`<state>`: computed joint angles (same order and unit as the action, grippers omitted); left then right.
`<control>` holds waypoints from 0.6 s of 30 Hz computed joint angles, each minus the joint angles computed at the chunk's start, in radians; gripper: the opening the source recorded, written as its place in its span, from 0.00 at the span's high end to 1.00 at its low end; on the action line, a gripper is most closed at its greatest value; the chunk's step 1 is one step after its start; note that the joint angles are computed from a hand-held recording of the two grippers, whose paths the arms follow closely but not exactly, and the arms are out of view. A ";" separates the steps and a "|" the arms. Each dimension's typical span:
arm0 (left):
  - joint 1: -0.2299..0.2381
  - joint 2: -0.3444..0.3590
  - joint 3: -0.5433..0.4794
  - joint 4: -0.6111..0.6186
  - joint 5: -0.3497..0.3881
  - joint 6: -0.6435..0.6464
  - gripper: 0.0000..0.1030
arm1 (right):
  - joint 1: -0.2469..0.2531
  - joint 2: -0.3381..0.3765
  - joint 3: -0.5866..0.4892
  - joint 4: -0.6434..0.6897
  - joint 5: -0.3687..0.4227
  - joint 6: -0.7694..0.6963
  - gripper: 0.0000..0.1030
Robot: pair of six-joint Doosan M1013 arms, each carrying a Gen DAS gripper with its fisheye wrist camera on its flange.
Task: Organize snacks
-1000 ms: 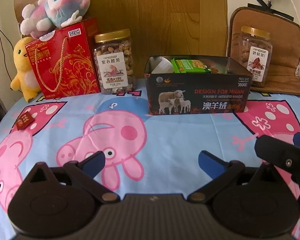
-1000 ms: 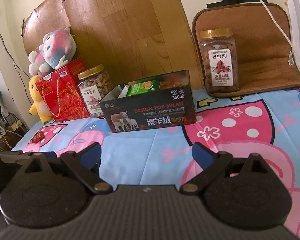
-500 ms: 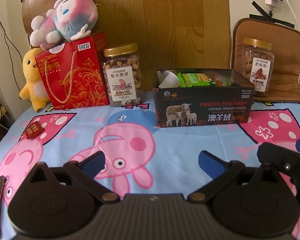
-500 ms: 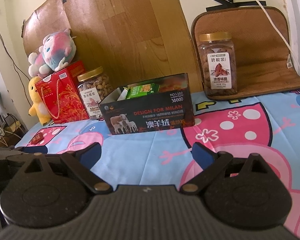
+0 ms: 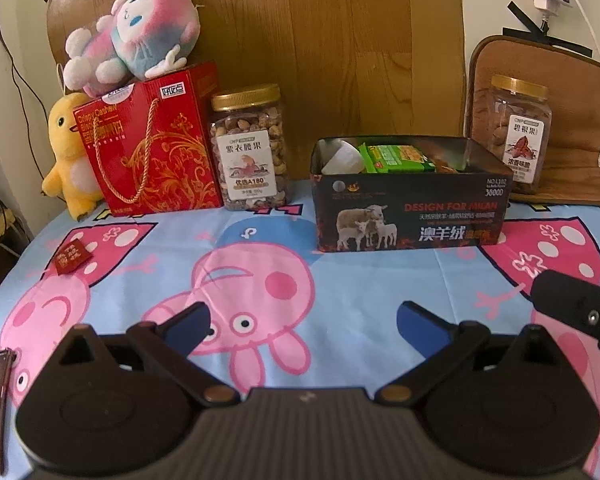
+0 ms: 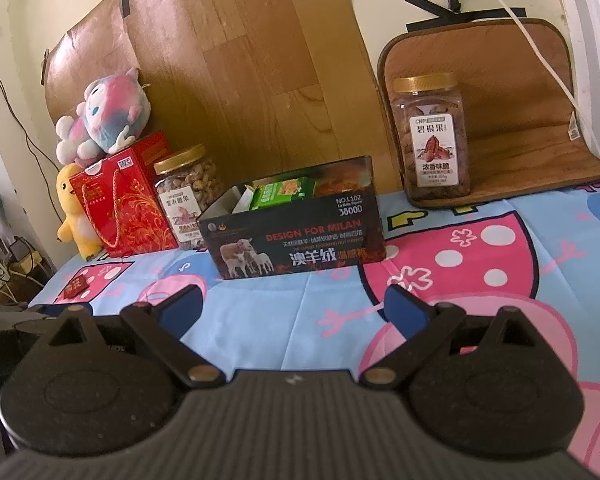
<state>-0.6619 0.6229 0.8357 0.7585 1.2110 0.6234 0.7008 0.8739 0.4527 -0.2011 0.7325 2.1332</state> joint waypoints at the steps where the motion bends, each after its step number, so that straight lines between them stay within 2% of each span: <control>1: 0.000 0.000 0.001 -0.002 0.000 0.000 0.00 | 0.000 0.000 0.000 0.000 0.001 0.000 0.04; 18: 0.006 -0.001 -0.001 -0.038 -0.006 0.011 0.00 | 0.001 0.002 -0.004 -0.004 0.010 0.007 0.04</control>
<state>-0.6560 0.6215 0.8347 0.7208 1.2049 0.6343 0.7021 0.8758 0.4492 -0.2049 0.7425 2.1401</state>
